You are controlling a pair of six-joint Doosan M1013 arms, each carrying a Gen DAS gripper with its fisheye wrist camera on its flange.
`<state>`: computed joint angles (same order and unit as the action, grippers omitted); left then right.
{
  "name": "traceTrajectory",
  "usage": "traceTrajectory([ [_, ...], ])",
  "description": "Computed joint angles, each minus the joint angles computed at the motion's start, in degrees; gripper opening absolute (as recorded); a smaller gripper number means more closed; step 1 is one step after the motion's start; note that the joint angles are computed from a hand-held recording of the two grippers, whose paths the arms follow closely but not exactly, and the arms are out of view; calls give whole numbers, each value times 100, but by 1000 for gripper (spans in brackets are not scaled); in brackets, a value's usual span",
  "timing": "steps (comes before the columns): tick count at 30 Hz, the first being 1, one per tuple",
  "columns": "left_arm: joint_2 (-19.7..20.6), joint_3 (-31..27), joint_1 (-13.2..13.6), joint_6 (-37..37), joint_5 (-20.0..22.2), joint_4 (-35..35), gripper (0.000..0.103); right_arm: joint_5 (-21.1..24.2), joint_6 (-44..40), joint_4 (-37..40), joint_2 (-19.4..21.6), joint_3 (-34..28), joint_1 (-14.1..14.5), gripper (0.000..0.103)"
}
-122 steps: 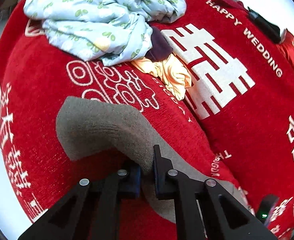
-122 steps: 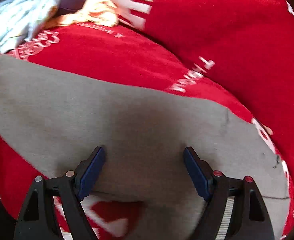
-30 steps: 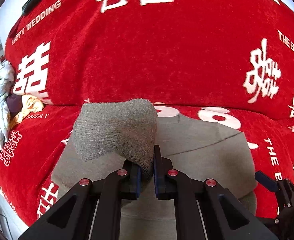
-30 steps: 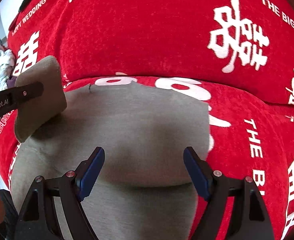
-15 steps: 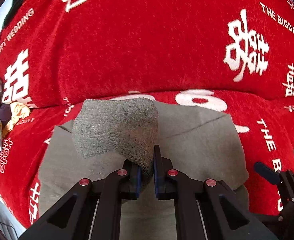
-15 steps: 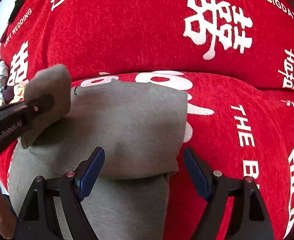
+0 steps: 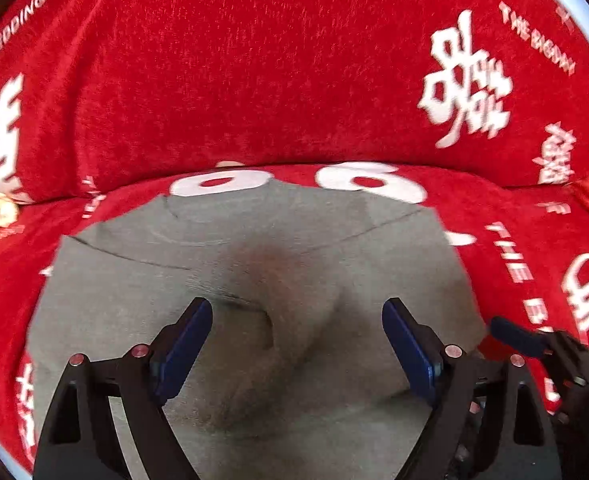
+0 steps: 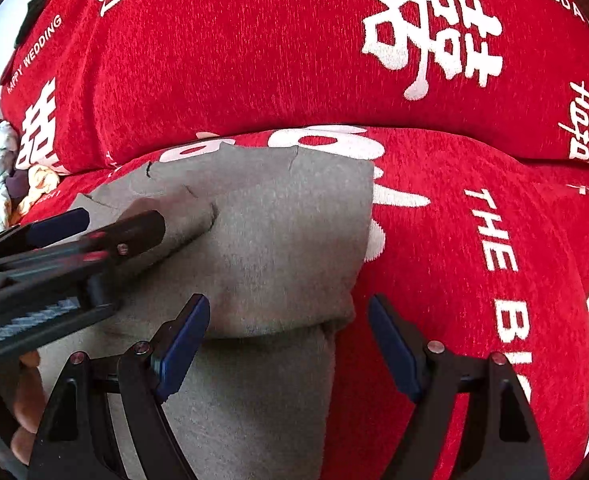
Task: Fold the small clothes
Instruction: 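Open the left gripper to lay the sleeve on the body, then grasp the sweater side edge with the right gripper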
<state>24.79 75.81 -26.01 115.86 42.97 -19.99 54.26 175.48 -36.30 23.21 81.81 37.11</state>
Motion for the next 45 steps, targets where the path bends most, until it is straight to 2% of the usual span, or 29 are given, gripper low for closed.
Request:
traceTrajectory([
  [5, 15, -30, 466, 839, 420, -1420, 88, -10, 44, -72, -5, -17, 27, 83],
  [9, 79, -74, 767, 929, 470, -1748, 88, 108, 8, -233, 47, -149, 81, 83],
  [14, 259, -243, 989, 119, 363, -1339, 88, 157, -430, -395, 252, -524, 178, 83],
  [18, 364, -340, 925, -741, 173, -148, 88, 327, -1226, -323, 683, -1221, 211, 83],
  [20, 385, -319, 892, -905, 102, 175, 88, 422, -1588, -186, 931, -1634, 167, 83],
  [23, 505, -416, 913, -994, 376, 318, 88, 803, -2182, 198, 1322, -2232, 61, 83],
  [25, 536, -408, 887, -991, 450, 482, 88, 1250, -2418, 438, 1554, -2544, -9, 77],
  [26, 520, -364, 866, -969, 398, 574, 88, 1467, -2402, 482, 1611, -2599, -33, 67],
  [27, 483, -277, 841, -894, 266, 651, 88, 1464, -2242, 528, 1557, -2479, -61, 60],
  [28, 451, -204, 820, -844, 155, 719, 88, 1236, -1981, 531, 1424, -2241, -83, 56],
  [29, 435, -160, 805, -817, 89, 770, 88, 903, -1587, 550, 1230, -1903, -103, 48],
  [30, 413, -108, 791, -799, 2, 803, 88, 662, -1296, 560, 1074, -1638, -112, 46],
  [33, 409, -108, 796, -791, 8, 789, 88, 239, -421, 198, 734, -1028, -43, 46],
  [35, 409, -104, 786, -803, -8, 844, 88, -282, 317, -10, 478, -557, -19, 47],
  [37, 395, -72, 768, -833, -67, 910, 88, -574, 736, -153, 342, -319, -21, 52],
  [41, 388, -55, 748, -912, -103, 982, 88, -1156, 1055, -234, 211, -85, -86, 71],
  [45, 395, -86, 755, -891, -26, 949, 88, -1528, 1605, -290, 144, 71, -171, 73],
])
